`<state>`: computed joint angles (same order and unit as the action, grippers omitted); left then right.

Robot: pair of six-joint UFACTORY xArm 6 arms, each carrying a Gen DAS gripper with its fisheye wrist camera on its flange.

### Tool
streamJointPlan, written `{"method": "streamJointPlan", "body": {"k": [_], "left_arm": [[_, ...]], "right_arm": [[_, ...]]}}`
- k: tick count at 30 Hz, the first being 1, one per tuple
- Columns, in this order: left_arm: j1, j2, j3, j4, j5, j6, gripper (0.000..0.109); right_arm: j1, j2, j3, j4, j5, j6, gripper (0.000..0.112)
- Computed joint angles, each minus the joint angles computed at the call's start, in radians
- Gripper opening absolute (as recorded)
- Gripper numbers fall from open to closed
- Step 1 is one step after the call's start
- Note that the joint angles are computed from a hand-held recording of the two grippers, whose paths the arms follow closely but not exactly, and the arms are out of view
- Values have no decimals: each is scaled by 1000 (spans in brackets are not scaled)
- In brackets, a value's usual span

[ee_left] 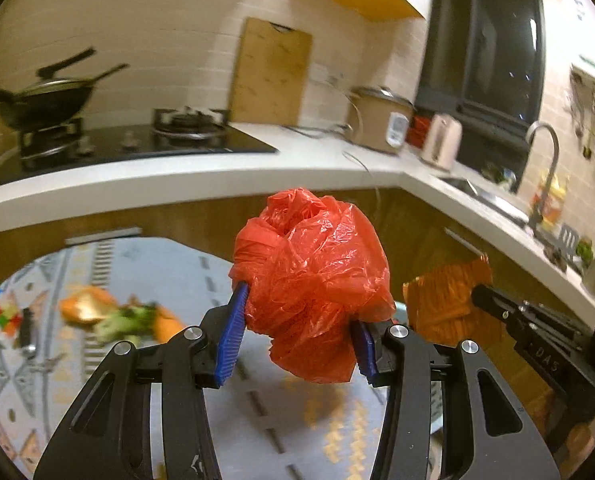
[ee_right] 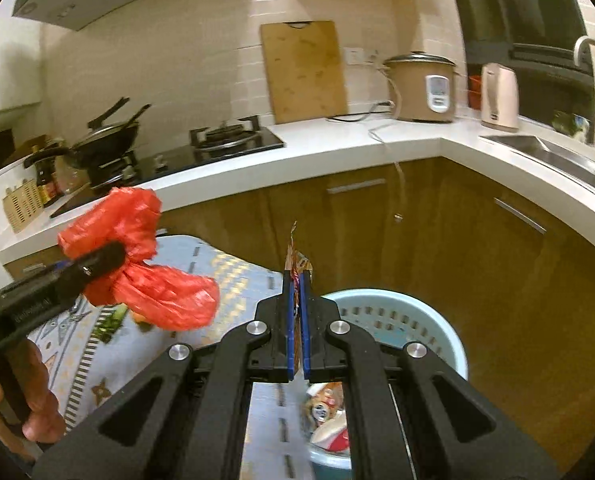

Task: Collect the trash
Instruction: 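Carry the red bag and snack bag over the basket and release both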

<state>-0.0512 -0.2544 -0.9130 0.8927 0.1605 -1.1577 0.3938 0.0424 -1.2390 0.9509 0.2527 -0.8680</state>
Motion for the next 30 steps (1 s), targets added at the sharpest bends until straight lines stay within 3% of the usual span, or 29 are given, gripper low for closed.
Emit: {"method": "streamJointPlan", "body": {"k": [4, 7, 14, 16, 20, 24, 27, 29, 30], "left_arm": [[-57, 100, -88, 54, 52, -29, 45], [-92, 172, -142, 26, 72, 5, 46], [-149, 313, -217, -243, 82, 244, 48], [-161, 334, -225, -295, 93, 293, 53], [-175, 339, -235, -176, 126, 207, 62], [-172, 318, -221, -173, 117, 198, 73], [-165, 293, -204, -139, 112, 163, 76], [-160, 273, -191, -124, 110, 150, 77], [-160, 265, -186, -113, 114, 138, 78]], "right_arm": [[-42, 25, -9, -70, 16, 75, 1], [-70, 49, -19, -135, 37, 150, 1], [-144, 138, -65, -273, 141, 328, 1], [-154, 151, -72, -287, 156, 350, 1], [-164, 166, -81, -306, 179, 379, 2], [-167, 175, -94, -339, 214, 423, 4], [-162, 165, -87, -335, 204, 417, 14], [-163, 159, -80, -330, 195, 419, 39], [-163, 155, -75, -326, 186, 421, 45]]}}
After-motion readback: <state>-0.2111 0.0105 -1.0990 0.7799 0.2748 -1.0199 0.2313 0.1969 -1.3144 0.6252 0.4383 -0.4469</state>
